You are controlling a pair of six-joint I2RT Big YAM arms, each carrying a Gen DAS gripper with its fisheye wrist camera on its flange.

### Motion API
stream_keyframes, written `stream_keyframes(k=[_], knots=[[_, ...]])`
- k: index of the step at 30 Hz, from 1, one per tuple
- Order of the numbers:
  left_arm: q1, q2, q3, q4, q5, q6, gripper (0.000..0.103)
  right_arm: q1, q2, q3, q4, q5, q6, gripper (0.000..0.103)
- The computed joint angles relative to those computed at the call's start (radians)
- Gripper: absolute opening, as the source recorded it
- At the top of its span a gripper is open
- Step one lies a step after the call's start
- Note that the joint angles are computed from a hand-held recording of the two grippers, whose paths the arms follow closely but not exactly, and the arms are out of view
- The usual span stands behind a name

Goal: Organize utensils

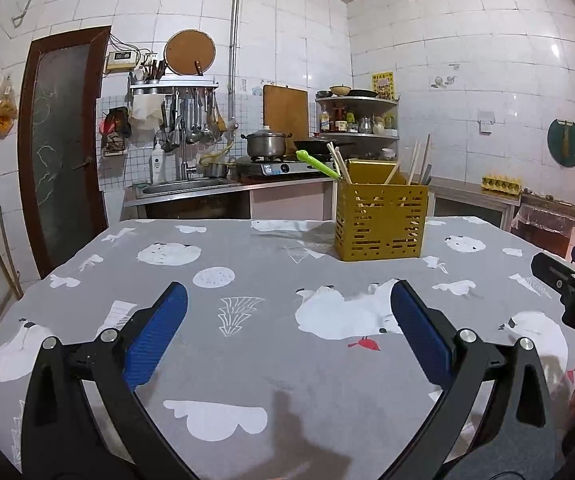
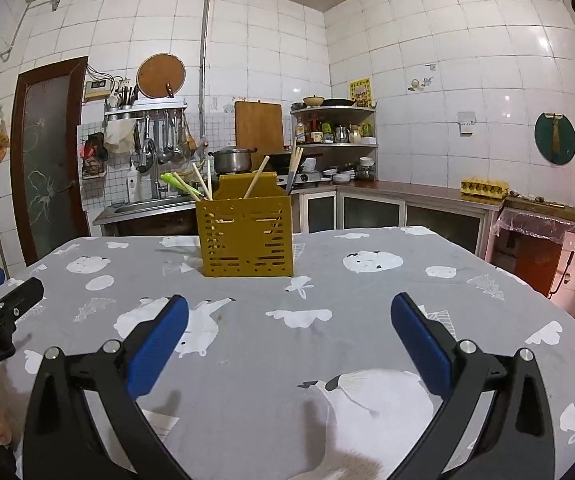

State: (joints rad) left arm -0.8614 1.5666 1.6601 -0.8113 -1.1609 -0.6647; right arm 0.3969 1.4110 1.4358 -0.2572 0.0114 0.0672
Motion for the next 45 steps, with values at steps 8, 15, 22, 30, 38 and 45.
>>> stream_keyframes(k=[8, 15, 22, 30, 38, 45], knots=[[-0.005, 0.004, 0.009, -0.011, -0.011, -0.004, 0.098, 0.008, -0.008, -0.01, 0.016, 0.022, -0.015, 0.099], [-0.001, -0.003, 0.007, -0.023, 0.0, -0.023, 0.098, 0.003, -0.008, -0.008, 0.011, 0.016, -0.006, 0.099], [-0.001, -0.001, 0.009, -0.019, 0.0, -0.017, 0.098, 0.003, -0.01, -0.01, 0.012, 0.016, -0.007, 0.099], [0.004, 0.003, 0.012, -0.015, 0.0, -0.006, 0.098, 0.003, -0.011, -0.013, 0.016, 0.019, -0.011, 0.099], [0.004, 0.002, 0.005, 0.005, -0.006, 0.011, 0.098, 0.003, -0.015, -0.013, 0.014, 0.022, -0.01, 0.099], [0.003, 0.001, 0.004, 0.008, -0.008, 0.01, 0.098, 0.006, -0.018, -0.016, 0.017, 0.027, -0.013, 0.099]])
